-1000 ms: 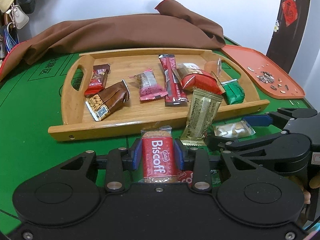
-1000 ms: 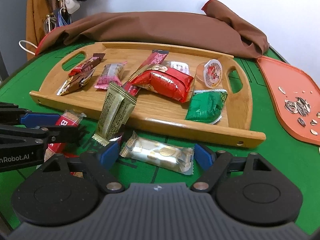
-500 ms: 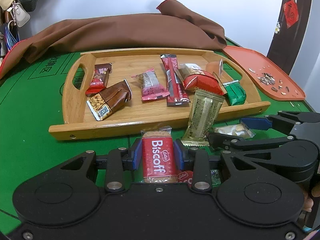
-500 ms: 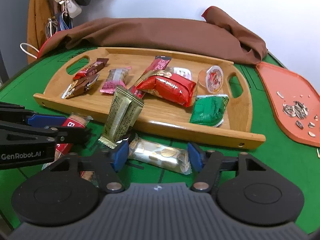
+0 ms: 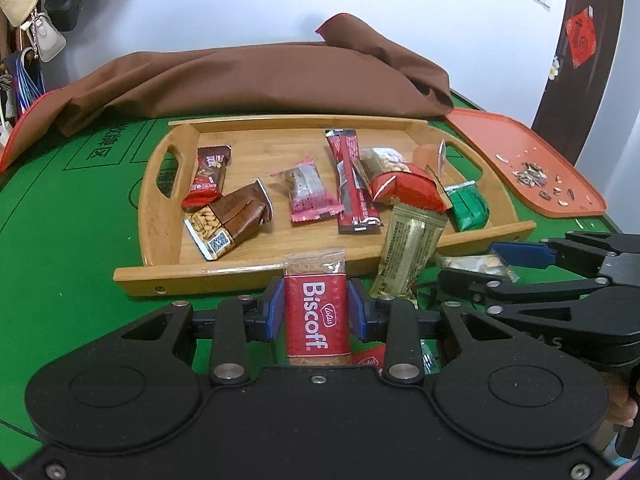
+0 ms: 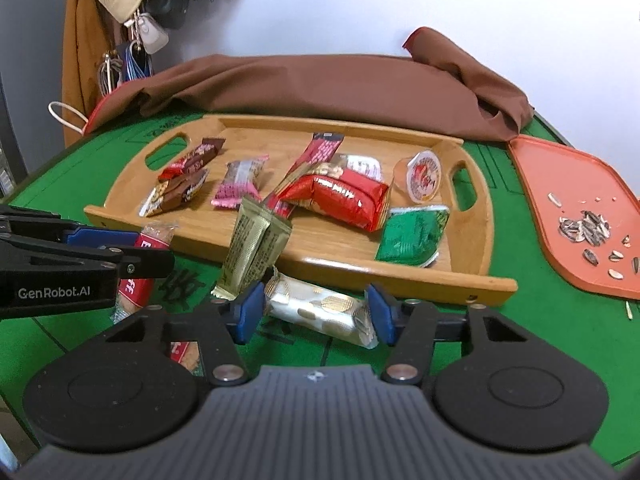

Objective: Organize snacks
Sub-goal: 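Carry the Biscoff packet onto the tray with the left tool while the right tool brings the silver snack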

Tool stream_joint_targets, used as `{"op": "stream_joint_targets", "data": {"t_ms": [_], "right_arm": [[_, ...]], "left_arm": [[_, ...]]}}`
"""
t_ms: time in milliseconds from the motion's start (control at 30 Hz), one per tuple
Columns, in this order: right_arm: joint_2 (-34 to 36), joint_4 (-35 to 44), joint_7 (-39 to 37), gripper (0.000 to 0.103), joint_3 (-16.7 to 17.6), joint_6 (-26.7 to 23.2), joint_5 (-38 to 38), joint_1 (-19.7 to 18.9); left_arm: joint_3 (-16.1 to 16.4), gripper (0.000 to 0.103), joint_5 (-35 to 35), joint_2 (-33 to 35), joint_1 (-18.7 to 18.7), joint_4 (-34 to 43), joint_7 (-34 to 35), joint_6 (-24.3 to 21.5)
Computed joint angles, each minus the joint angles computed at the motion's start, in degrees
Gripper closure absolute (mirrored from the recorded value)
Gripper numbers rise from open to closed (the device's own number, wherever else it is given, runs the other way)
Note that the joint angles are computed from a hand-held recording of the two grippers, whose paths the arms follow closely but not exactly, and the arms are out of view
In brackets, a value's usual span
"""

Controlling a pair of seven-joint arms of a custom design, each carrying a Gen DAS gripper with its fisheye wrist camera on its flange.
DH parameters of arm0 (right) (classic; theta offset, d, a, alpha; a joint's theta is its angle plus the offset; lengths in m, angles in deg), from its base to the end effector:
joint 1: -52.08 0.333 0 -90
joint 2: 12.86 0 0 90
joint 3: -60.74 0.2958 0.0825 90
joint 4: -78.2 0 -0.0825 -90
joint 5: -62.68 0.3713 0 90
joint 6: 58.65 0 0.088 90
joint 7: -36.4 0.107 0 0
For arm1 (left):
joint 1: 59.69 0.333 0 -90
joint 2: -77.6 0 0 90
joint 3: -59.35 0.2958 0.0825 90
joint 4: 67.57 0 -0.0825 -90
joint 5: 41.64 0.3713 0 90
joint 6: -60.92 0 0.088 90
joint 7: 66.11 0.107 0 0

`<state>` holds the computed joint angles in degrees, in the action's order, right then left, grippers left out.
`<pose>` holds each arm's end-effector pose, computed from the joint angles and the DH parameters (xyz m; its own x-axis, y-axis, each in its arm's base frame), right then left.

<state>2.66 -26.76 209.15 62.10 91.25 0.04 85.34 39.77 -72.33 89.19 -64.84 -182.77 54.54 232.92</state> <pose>0.5189 0.3811 0.4184 -0.0055 -1.0000 0.0038 -0.6403 0.0006 -0.7682 0.5808 -0.2150 0.4332 -0.4588 -0.8814 0.1129 -0.6403 0.2398 -0.7298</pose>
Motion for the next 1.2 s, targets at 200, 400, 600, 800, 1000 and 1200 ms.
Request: {"op": "stream_joint_targets", "data": {"t_ms": [200, 400, 600, 800, 1000, 1200], "right_arm": [[-2.02, -1.08, 3.15, 0.044, 0.05, 0.08, -2.87, -0.24], [-2.95, -0.89, 4.03, 0.044, 0.63, -0.27, -4.05, -1.31], [-2.81, 0.46, 3.28, 0.044, 0.77, -0.39, -3.87, -2.27], [-1.4, 3.22, -0.87, 0.044, 0.34, 0.05, -0.57, -3.2], [1.0, 7.52, -5.19, 0.044, -0.91, -0.31, 3.51, -3.48], [4.54, 13.18, -11.91, 0.044, -2.14, -1.98, 9.5, -3.56]], "left_arm": [[-0.63, 0.072, -1.85, 0.05, 0.97, 1.03, 1.12, -0.76], [-0.05, 0.072, -3.0, -0.07, 0.91, 2.46, 2.13, -1.01], [-0.02, 0.072, -4.55, 0.99, 1.34, 5.65, 3.09, -1.57], [0.98, 0.072, -2.14, 3.44, 1.09, 10.4, 0.56, -3.43], [3.45, 0.072, 5.75, 8.33, -0.47, 18.4, -6.97, -7.22], [6.23, 0.072, 15.15, 15.07, -2.57, 29.63, -15.75, -13.01]]}}
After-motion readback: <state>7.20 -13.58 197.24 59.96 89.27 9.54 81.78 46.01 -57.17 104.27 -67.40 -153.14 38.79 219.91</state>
